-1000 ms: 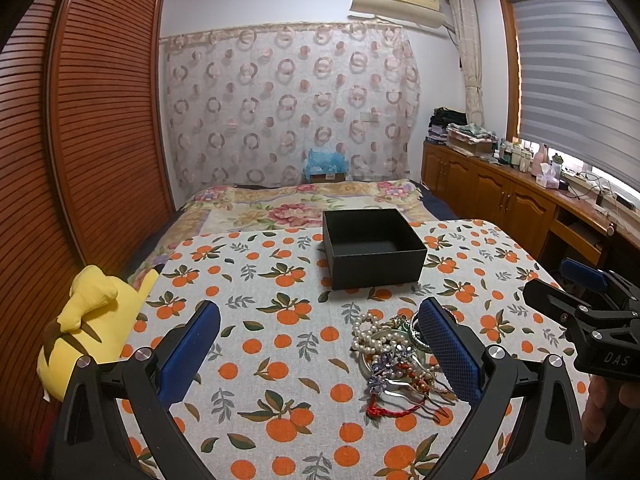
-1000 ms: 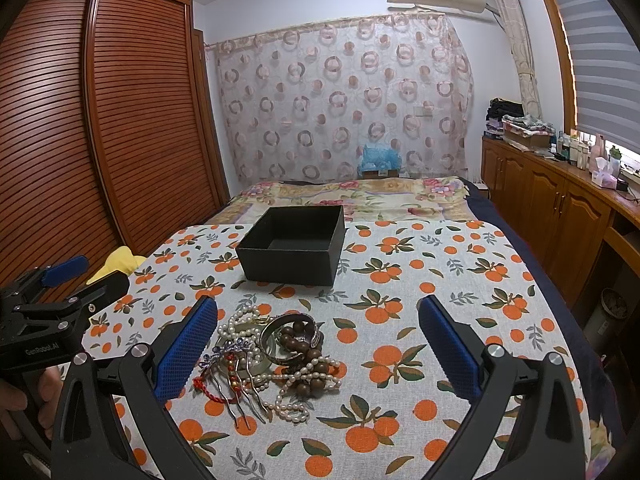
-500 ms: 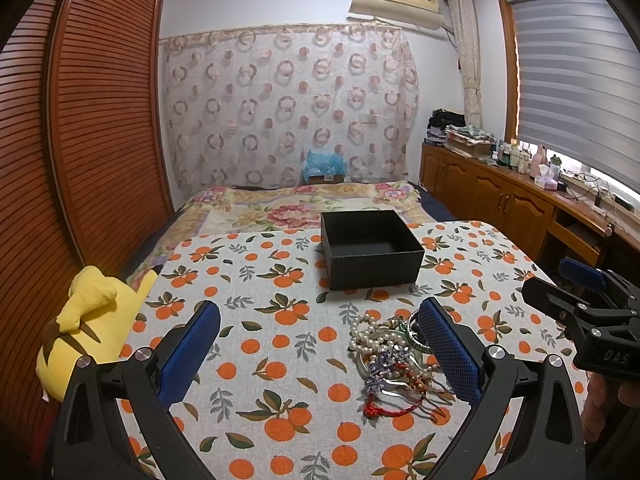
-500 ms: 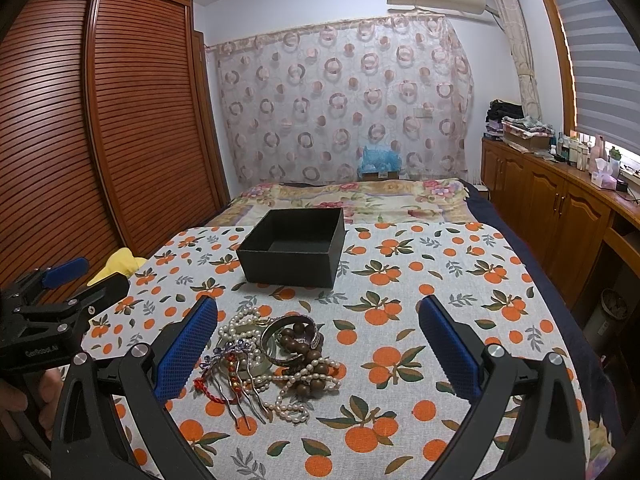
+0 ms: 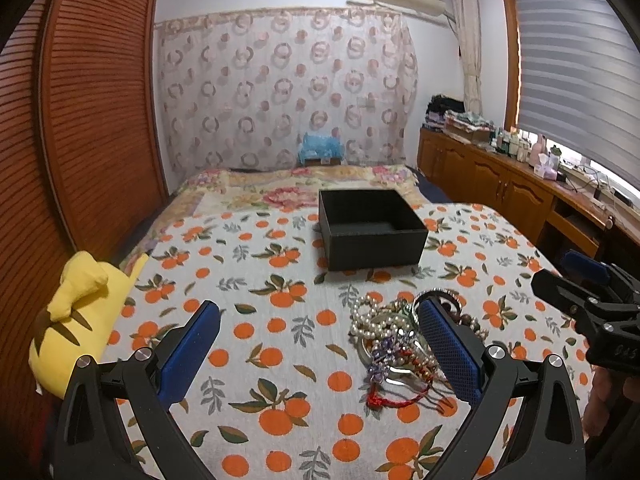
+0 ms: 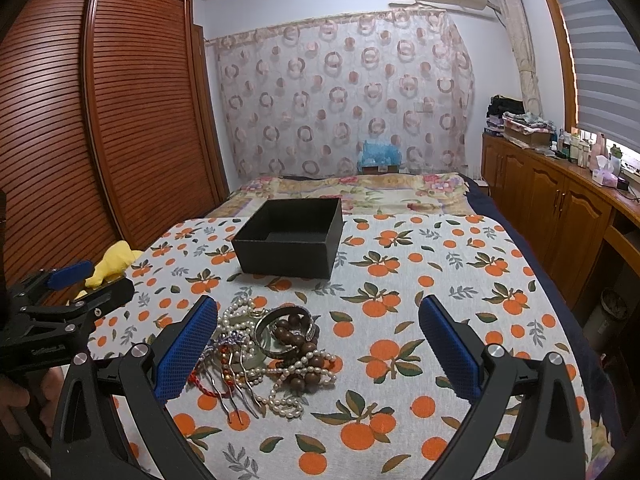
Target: Organize jewelry
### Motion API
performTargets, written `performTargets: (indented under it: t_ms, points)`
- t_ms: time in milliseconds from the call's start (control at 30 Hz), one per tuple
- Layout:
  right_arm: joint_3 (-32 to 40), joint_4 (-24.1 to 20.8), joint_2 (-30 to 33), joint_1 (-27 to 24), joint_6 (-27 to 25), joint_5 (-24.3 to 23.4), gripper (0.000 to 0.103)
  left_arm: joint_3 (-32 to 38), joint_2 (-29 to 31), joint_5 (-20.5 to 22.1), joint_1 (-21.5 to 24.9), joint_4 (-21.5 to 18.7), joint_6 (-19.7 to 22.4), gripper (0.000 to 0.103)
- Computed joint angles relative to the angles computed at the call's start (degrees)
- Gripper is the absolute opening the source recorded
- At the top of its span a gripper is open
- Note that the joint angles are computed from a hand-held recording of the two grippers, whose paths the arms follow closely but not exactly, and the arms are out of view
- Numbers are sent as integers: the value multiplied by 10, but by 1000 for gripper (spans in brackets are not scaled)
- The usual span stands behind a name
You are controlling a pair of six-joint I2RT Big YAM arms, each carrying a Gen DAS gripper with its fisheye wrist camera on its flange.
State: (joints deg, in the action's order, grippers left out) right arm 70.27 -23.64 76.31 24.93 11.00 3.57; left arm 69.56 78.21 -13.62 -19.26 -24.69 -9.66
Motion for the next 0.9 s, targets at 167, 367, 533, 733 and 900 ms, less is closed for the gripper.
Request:
performTargets:
  t_ms: [167, 367, 533, 733, 900]
  points:
    - [-7, 2, 4, -6, -13, 5, 101, 9, 21, 37, 13, -20, 4, 96]
    - [-18, 8, 1, -24, -16, -20, 100, 28, 53, 71, 18, -59, 17, 96]
    - [-20, 9, 3, -29, -30, -39, 89, 38, 75, 96, 15, -79, 35, 96]
    - [-20, 5, 8, -27, -43, -53, 86, 61, 103, 186, 26, -109, 30, 73]
    - [-19, 2, 12, -25, -45, -55, 86, 69, 115, 224, 30, -117, 21, 56]
